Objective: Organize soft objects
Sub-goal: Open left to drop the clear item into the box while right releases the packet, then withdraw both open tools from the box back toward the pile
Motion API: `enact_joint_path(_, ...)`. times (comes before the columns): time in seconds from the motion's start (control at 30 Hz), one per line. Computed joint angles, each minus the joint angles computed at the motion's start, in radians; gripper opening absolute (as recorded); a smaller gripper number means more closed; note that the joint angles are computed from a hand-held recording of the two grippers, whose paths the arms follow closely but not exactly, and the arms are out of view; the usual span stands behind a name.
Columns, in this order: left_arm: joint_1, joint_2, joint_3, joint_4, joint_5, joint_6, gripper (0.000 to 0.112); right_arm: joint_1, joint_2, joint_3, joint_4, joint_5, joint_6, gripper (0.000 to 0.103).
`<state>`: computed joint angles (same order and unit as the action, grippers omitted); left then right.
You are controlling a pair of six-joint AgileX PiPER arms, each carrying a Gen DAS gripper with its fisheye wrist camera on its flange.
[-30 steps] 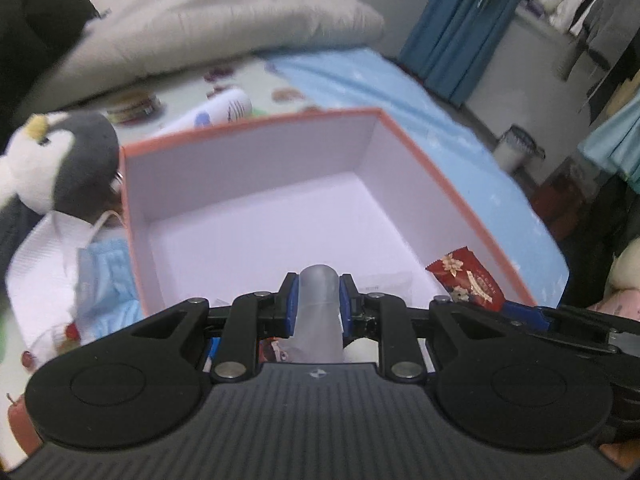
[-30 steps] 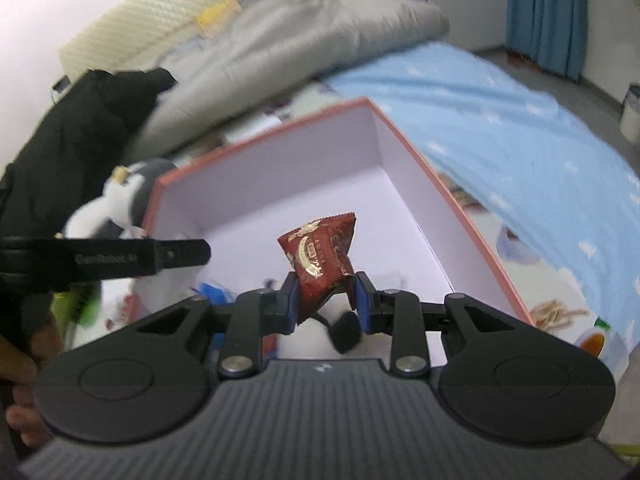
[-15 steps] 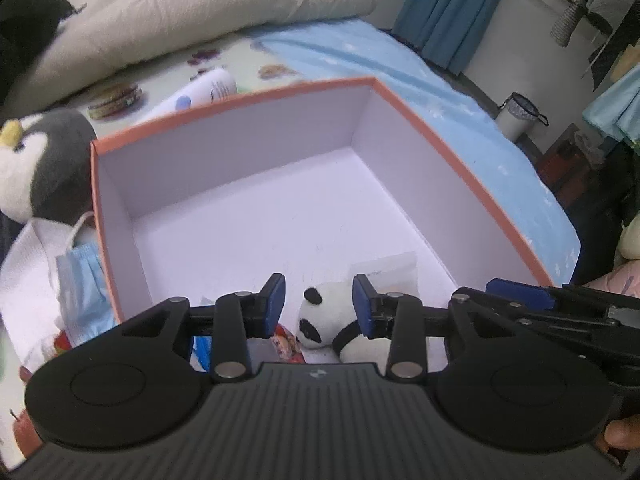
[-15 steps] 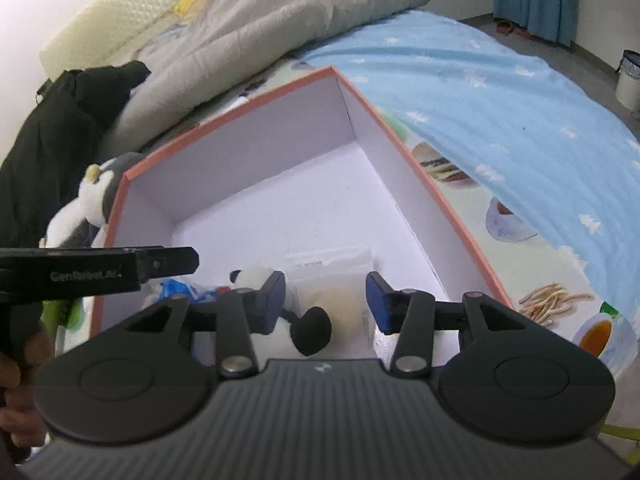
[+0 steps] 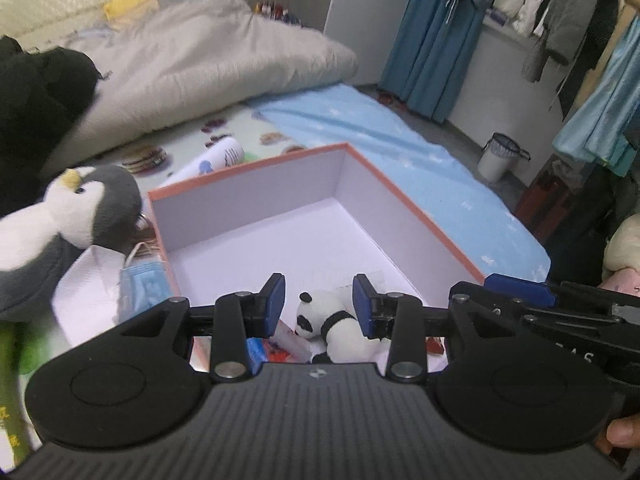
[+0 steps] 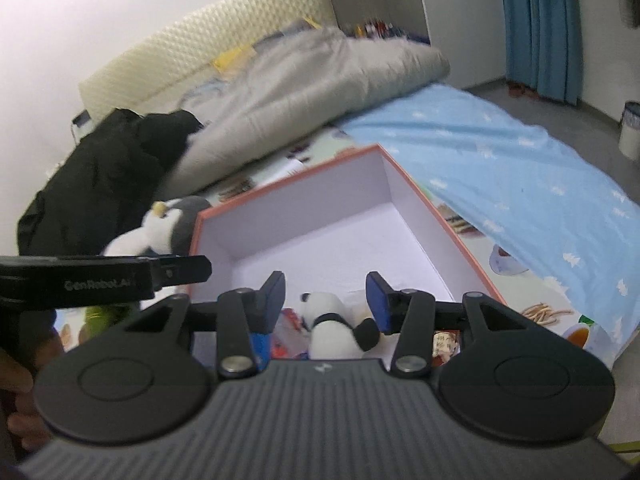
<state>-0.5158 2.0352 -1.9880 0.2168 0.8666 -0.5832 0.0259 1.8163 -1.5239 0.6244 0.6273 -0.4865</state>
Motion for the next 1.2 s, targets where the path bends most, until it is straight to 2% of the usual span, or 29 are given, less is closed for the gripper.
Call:
enact_joint_path(0.17, -0.062, -0.191, 0.234, 0.122, -0.065, -0.140, 0.043, 0.004, -0.146, 0.155, 0.096, -0.045, -0.092, 0.048)
enact_joint_path(0.4, -0.184, -0.403, 0.478, 0.327, -0.073, -0.389, 0.049, 0.021, -0.317, 0.322, 0.162, -0.089, -0.183, 0.048)
enact_joint_path(0.63, -0.308, -0.557, 0.662, 0.470, -0.020, -0.613, 0.049, 0.045, -0.447, 0.468, 0.211, -0.108, -0.239, 0.048)
enact_joint_path(1.0, -0.500, -0.745, 0.939, 0.638, 0.102, -0.952, 0.054, 0.142, -0.577, 0.665, 0.267, -0.196, -0.302, 0.048)
enact_joint_path(1.2, -0.618, -0.834, 1.053, 0.676, 0.208, -1.069, 0.054, 0.234, -0.641, 0.754, 0.216, -0.256, -0.251, 0.048)
